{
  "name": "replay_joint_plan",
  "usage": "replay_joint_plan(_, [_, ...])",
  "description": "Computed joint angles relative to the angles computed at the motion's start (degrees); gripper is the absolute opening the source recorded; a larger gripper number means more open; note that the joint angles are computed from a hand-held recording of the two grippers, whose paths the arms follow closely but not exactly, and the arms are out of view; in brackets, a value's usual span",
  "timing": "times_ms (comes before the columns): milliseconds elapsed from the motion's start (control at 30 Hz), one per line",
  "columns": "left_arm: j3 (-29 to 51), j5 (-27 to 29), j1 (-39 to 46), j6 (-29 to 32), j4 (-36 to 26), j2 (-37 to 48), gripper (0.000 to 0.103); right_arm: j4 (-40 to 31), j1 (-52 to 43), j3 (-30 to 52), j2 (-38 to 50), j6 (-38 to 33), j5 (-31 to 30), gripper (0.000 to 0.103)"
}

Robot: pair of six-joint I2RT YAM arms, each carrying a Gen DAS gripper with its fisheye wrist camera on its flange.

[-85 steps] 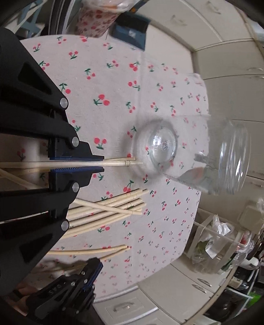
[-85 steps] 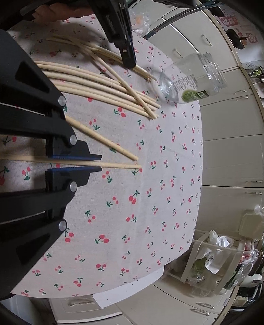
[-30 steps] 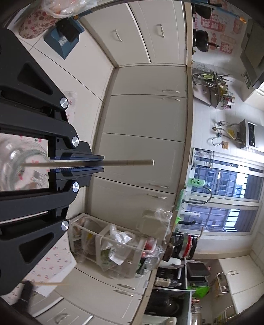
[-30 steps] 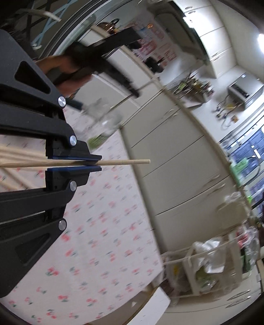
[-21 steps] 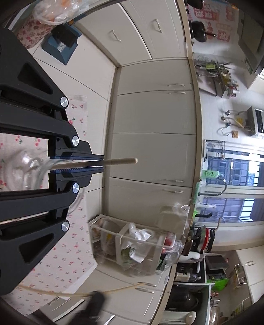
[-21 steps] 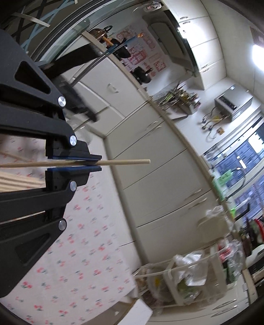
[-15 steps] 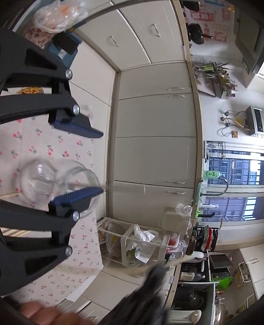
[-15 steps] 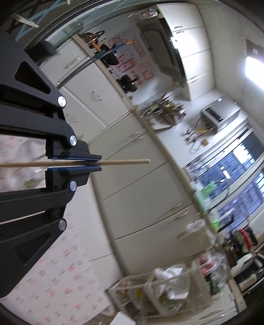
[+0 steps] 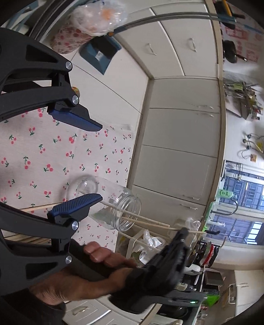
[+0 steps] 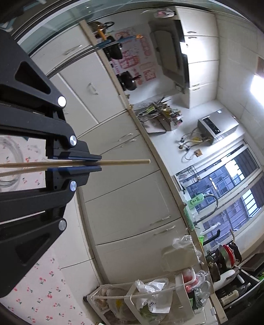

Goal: Organize utensils
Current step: 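Open the left gripper to drop its stick into the jar while the right gripper inserts its stick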

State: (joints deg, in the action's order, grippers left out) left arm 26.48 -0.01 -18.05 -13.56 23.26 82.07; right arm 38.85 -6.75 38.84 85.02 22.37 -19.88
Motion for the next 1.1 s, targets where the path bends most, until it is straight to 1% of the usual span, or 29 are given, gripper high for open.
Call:
replay_joint_plan(200, [0.5, 0.9, 0.5, -0.7, -1.3, -0.4, 0.063, -3.3, 1.3, -2.0, -0.8, -3.2, -0.5, 0.006])
replay_joint_plan(500, [1.1, 0.1, -1.0, -1.5, -4.8, -1.4, 0.064, -11.6, 1.2, -4.2, -4.2, -6.9, -2.2, 0.006])
replay_joint_plan(567, [1.1, -0.2, -1.4, -1.6, -5.6, -1.6, 0.066, -14.0, 0.7, -4.5, -5.0, -7.3, -3.3, 0.012])
replay_joint_plan(600, [1.3, -0.4, -1.7, -1.7, -6.2, -1.5, 0.066, -15.2, 0.6, -4.7, -5.9, -7.5, -3.5, 0.020])
replay_joint_plan(633, [1.3, -0.6, -2.0, -1.8, -6.5, -1.5, 0.066, -16.4, 0.3, -5.1, -6.8, -7.8, -3.9, 0.032])
replay_joint_plan(700, [1.7, -0.7, -2.6, -1.6, -7.6, -1.1, 0.067, -19.9, -1.5, -6.6, -10.6, -8.9, -5.5, 0.044])
replay_joint_plan(733, [2.2, -1.1, -3.1, -1.3, -8.6, -0.7, 0.067, -22.0, -3.0, -7.3, -12.9, -9.5, -6.8, 0.045])
replay_joint_plan(800, [3.1, -1.7, -4.5, -0.6, -10.3, 0.6, 0.067, -27.3, -7.8, -9.3, -19.1, -10.9, -9.7, 0.046])
replay_joint_plan(867, [4.1, -2.3, -6.4, -0.1, -11.8, 2.0, 0.067, -35.0, -13.8, -10.5, -24.8, -14.0, -11.6, 0.046])
replay_joint_plan(933, [5.1, -3.0, -8.4, 0.4, -12.7, 3.7, 0.067, -44.8, -21.2, -11.3, -27.9, -20.3, -14.3, 0.044])
replay_joint_plan(967, [6.0, -3.6, -9.7, 0.6, -13.2, 4.9, 0.067, -49.6, -24.5, -11.5, -28.0, -24.5, -14.8, 0.040])
replay_joint_plan(1000, [6.6, -4.1, -10.7, 0.6, -13.5, 5.9, 0.067, -53.4, -27.3, -11.6, -27.1, -28.2, -15.1, 0.032])
replay_joint_plan(1033, [7.8, -4.6, -12.0, 0.5, -14.1, 7.5, 0.067, -55.7, -29.4, -11.9, -26.1, -31.0, -15.7, 0.025])
replay_joint_plan(1100, [10.4, -5.2, -13.8, 0.5, -15.2, 10.8, 0.067, -58.8, -32.9, -12.5, -23.2, -36.3, -15.4, 0.022])
